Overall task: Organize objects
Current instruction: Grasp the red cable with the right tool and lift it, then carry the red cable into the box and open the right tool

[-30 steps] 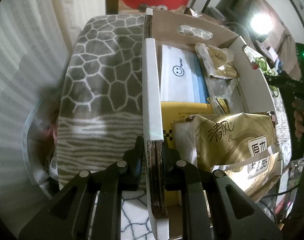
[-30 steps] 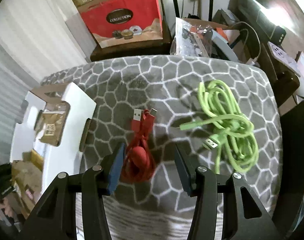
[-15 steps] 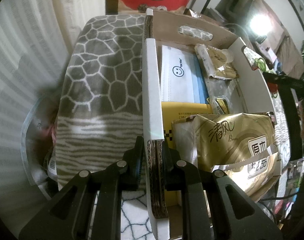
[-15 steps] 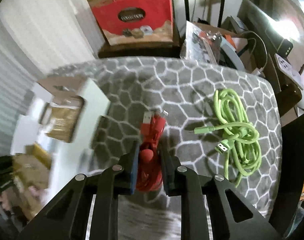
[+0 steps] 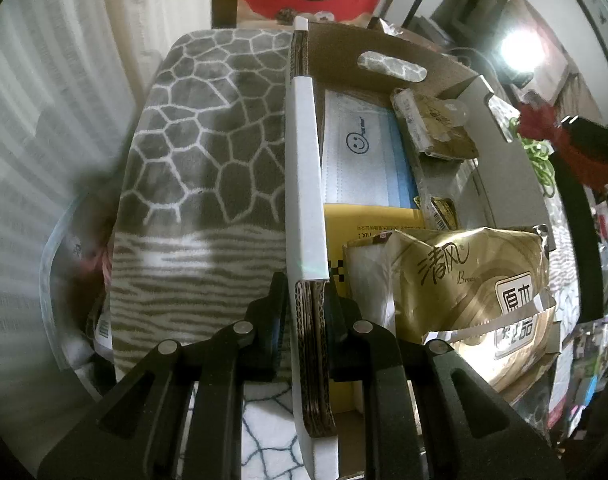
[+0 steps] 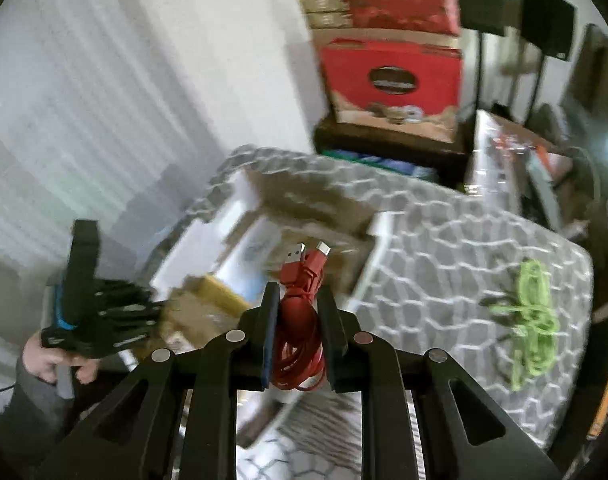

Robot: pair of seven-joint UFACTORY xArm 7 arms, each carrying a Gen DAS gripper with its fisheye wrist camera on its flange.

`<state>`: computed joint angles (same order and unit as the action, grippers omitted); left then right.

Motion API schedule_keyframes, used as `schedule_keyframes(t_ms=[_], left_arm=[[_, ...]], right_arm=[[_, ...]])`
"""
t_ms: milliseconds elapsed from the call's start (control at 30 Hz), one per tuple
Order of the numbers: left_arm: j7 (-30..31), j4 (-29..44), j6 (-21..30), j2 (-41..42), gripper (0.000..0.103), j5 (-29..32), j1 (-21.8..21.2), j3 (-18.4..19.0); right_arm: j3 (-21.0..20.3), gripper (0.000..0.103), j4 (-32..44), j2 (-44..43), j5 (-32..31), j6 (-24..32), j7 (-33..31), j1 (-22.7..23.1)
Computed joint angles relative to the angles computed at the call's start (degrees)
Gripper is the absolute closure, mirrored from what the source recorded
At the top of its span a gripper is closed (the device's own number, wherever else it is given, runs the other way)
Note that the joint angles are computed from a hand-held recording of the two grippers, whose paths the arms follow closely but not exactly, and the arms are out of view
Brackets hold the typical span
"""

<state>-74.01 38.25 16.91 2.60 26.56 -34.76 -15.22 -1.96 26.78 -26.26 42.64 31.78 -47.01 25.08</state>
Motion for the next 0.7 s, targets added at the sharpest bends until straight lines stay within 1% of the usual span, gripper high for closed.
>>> schedule_keyframes(t_ms=[67, 133, 167, 233, 333, 400, 433, 467, 500, 567, 600, 667, 700], left_arm=[[-0.1, 0.1, 0.1, 0.1, 0.088, 0.1, 0.0, 0.0], [-0.5, 0.4, 0.4, 0.2, 0.088, 0.3, -0.2, 0.0], [-0.5, 0.5, 0.4, 0.3, 0.088, 0.4, -0.2, 0.0], [-0.6, 0.5, 0.4, 0.3, 0.088, 0.4, -0.3, 0.0], [-0.7, 0.5, 0.4, 0.3, 0.088, 0.6, -0.3, 0.1], [-0.7, 0.4, 0.4, 0.3, 0.088, 0.6, -0.3, 0.1], [-0.7, 0.3, 0.3, 0.3, 0.088, 0.5, -0.3, 0.1], [-0.8, 0.3, 0.3, 0.3, 0.088, 0.5, -0.4, 0.1], [-0.8, 0.3, 0.1, 0.3, 0.088, 0.5, -0.3, 0.1], [-0.8, 0.6, 0.2, 0.6, 0.088, 0.6, -0.4, 0.1], [-0.9, 0.6, 0.2, 0.5, 0.088, 0.7, -0.4, 0.2], [-1.0, 0.8, 0.3, 0.6, 0.088, 0.8, -0.5, 0.2], [-1.0, 0.6, 0.2, 0.6, 0.088, 0.8, -0.5, 0.3]], right_arm=[[-0.4, 0.085, 0.6, 1.5, 1.6, 1.6, -2.4, 1.7], [0.1, 0.085, 1.0, 3.5, 3.1, 2.8, -4.6, 2.6], [1.0, 0.085, 1.2, 4.7, 3.4, 2.3, -5.3, 2.7], [3.5, 0.085, 1.3, 7.0, 2.7, -0.5, -5.7, 2.7], [6.7, 0.084, 1.6, 10.2, -2.2, -3.4, -4.0, 2.0], [8.7, 0.083, 1.0, 11.4, -7.2, -6.9, -0.4, 0.9], [8.9, 0.075, 0.6, 11.2, -8.5, -8.1, 0.8, 0.9], [8.4, 0.068, 0.4, 10.7, -8.7, -8.5, 0.9, 1.3], [7.0, 0.066, 0.0, 9.5, -7.3, -8.4, -0.3, 2.2], [3.8, 0.055, -0.4, 7.1, -3.2, -6.6, -3.7, 4.1], [2.8, 0.054, -0.6, 5.6, -1.8, -6.0, -4.7, 4.3], [2.4, 0.054, -1.2, 3.4, -1.8, -5.9, -4.2, 3.7], [1.4, 0.054, -1.2, 2.6, -1.3, -4.6, -4.6, 3.7]])
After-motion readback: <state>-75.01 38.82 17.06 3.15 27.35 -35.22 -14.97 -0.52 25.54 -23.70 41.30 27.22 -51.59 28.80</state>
